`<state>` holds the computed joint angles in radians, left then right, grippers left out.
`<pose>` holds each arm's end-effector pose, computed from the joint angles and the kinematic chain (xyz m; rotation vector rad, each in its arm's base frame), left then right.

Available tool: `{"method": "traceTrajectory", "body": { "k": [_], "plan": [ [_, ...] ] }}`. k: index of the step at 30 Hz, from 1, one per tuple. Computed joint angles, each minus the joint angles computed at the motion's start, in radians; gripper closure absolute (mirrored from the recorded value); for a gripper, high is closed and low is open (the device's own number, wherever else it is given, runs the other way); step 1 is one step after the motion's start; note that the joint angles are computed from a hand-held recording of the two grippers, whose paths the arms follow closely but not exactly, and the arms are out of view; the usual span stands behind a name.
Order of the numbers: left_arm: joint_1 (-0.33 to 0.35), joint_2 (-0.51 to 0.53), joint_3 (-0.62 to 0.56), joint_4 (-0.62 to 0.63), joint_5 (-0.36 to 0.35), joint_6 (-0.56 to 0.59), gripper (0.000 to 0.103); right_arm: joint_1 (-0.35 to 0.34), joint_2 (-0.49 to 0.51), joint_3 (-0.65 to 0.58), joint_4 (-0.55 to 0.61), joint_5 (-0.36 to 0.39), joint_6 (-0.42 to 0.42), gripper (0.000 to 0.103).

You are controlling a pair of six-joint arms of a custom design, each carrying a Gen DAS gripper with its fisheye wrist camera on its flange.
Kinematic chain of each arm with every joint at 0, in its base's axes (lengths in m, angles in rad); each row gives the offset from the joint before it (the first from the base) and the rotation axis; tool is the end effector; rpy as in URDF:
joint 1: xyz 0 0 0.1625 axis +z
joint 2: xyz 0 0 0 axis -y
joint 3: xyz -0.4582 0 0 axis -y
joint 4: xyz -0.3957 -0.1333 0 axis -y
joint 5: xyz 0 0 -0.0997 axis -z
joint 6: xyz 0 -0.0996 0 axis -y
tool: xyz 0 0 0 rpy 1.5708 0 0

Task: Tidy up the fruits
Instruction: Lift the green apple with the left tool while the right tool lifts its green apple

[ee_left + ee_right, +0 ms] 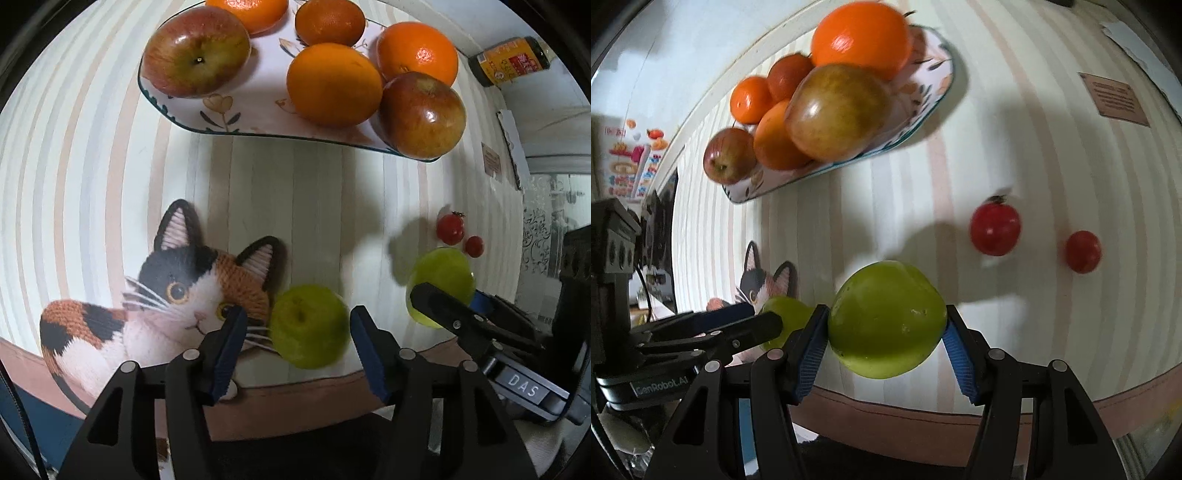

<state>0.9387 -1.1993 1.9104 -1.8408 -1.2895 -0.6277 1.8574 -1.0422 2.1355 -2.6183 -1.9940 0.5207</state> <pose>-0.1747 -0.5109 0.2021 0.0898 2.6466 0.2588 0.2323 -0.4615 0.1114 -0.3054 -2.7124 0.1728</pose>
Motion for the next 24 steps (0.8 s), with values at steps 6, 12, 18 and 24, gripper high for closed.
{"method": "traceTrajectory", "body": {
  "k": [6,12,18,24],
  "plan": [
    [-0.047,0.037,0.013,0.021,0.075,0.011,0.035,-0.003,-0.046,0.025,0.001,-0.019,0.002,0.040],
    [-0.044,0.061,0.030,0.042,0.133,0.005,0.036,-0.012,-0.062,0.044,-0.005,-0.020,0.016,0.040],
    [-0.046,0.052,0.072,0.016,0.152,0.008,0.049,-0.007,-0.058,0.055,-0.023,-0.022,0.026,0.040],
    [-0.044,0.033,0.077,-0.009,0.149,-0.010,0.049,-0.003,-0.052,0.052,-0.032,-0.022,0.027,0.040]
  ]
}}
